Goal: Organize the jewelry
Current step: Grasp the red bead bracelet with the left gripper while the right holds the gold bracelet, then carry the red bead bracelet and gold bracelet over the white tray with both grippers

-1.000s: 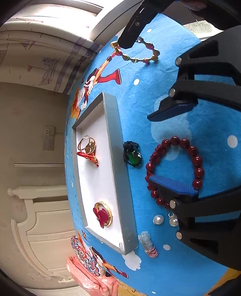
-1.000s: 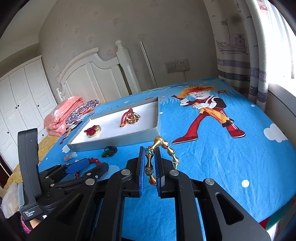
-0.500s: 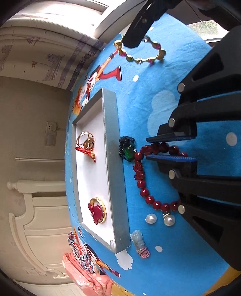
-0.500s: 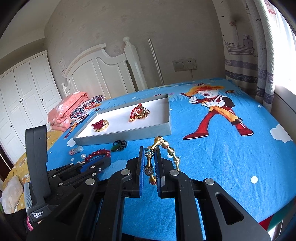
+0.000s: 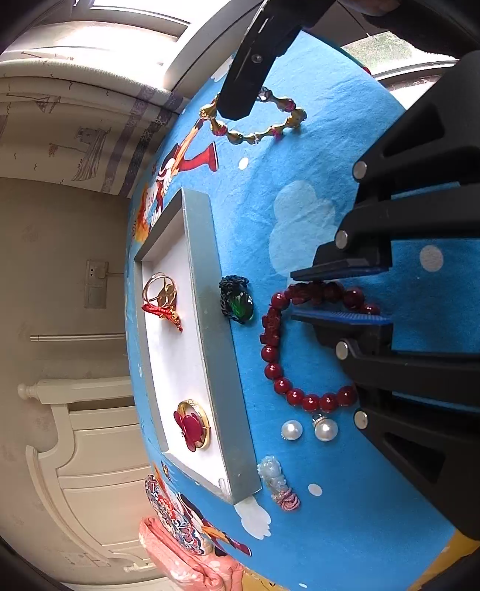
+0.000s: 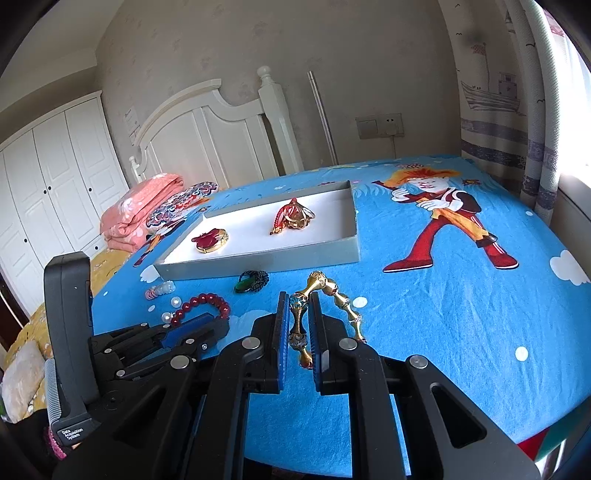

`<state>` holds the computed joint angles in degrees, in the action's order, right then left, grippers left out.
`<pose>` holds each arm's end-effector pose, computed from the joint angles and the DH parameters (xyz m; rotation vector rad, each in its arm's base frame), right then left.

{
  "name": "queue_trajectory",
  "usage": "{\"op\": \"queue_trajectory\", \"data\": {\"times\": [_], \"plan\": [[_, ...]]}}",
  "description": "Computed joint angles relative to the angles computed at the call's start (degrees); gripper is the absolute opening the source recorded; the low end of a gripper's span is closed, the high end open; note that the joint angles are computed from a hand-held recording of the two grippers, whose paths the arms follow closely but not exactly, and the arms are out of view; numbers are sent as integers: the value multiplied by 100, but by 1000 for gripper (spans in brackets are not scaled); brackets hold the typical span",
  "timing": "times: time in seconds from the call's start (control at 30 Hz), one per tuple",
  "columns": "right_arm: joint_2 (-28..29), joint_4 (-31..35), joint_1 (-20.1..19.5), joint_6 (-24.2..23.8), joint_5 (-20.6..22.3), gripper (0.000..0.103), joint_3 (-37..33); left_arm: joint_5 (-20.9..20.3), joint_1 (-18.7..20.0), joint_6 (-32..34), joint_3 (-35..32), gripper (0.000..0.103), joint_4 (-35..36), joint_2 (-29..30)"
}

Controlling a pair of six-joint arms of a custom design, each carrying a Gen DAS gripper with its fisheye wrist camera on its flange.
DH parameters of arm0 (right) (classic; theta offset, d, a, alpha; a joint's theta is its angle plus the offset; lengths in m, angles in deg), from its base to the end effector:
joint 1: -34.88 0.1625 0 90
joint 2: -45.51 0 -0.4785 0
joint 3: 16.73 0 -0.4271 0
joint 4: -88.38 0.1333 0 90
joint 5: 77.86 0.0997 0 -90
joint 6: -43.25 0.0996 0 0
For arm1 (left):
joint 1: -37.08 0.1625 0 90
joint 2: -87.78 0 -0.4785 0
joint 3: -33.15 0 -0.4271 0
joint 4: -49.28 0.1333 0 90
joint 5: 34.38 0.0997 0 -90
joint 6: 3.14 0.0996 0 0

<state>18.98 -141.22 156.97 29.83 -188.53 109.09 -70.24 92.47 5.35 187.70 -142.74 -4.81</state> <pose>0.3464 -0.3676 -0.0518 0.8817 -2.5715 1.0626 0.0097 -0.3627 0.2831 0.4209 2.1664 -1.0210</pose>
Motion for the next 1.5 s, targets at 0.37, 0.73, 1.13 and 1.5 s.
{"op": "queue_trajectory", "data": {"times": [0.37,0.73,1.13,1.5], "plan": [[37,55,130,-214,46,12,33,345,-266,18,186,12,-403,-77],[165,128,454,-363,-220,12,-111,890,-911,-118,545,12,-233,-814],[397,309,777,-442,-699,12,-419,1574,-1388,-637,725,13,841,-1995],[532,409,931,-463,-1078,12,-639,1569,-1275,-437,725,13,588,-2023]]}}
